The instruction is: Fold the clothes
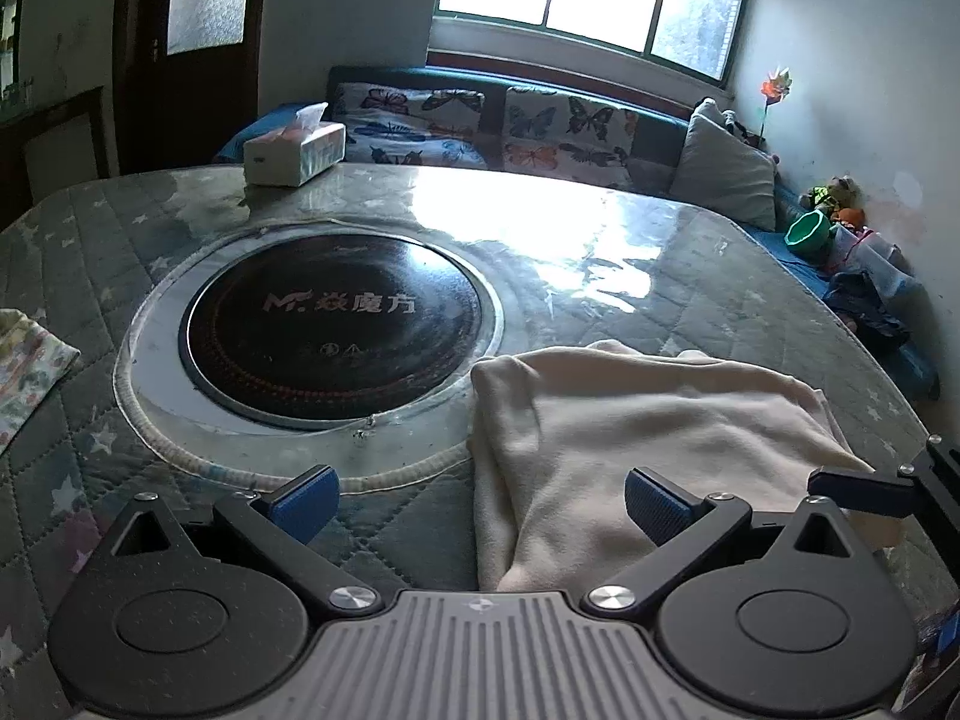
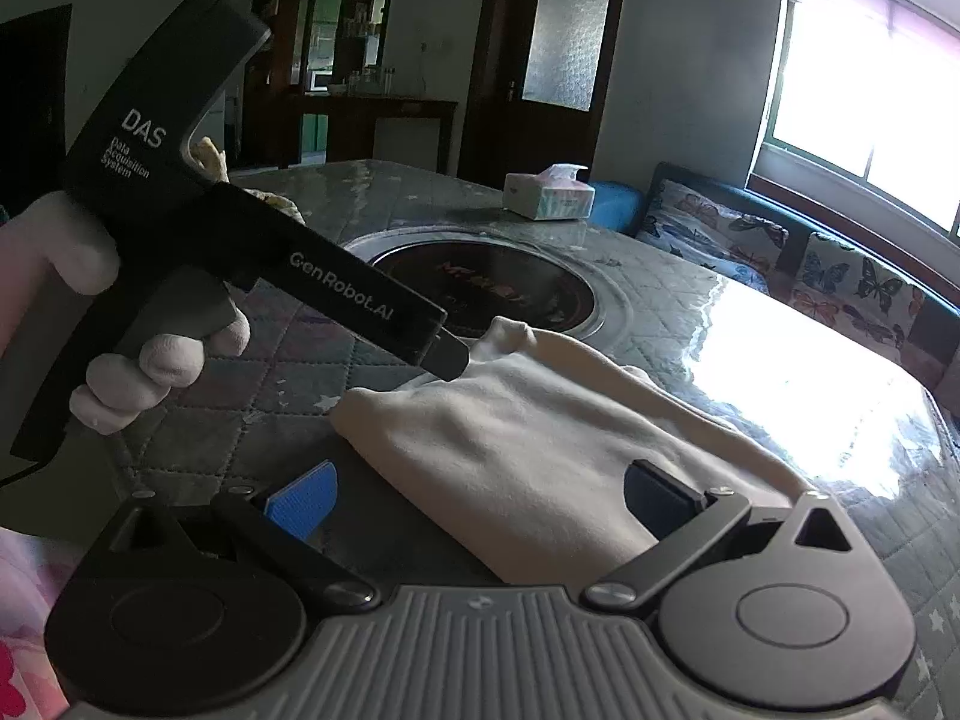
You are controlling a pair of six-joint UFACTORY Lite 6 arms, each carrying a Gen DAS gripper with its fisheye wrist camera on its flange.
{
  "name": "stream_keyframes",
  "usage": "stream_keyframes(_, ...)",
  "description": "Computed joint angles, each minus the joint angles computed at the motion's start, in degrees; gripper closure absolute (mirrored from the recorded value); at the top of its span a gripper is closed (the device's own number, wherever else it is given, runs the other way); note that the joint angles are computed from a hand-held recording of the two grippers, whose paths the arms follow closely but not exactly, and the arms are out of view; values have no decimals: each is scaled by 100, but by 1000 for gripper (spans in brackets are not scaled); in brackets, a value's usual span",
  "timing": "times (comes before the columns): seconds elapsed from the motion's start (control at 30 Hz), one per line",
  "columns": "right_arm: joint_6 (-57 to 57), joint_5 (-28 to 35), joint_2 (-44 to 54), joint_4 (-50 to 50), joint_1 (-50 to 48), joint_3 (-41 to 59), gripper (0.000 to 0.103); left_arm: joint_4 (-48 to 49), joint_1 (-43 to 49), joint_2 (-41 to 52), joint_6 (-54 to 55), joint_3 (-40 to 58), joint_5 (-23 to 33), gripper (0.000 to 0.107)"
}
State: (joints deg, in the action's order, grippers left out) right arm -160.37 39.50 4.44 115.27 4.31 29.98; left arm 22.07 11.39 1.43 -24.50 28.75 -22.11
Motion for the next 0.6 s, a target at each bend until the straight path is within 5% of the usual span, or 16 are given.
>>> stream_keyframes(0.2, -185, -112, 163, 132, 276, 175, 1, 266, 67, 221, -241, 263, 79, 4)
stream_keyframes(0.6, -449, -431, 671, 242, 1055, 738, 21, 1237, 527, 709, -1205, 829, 108, 4)
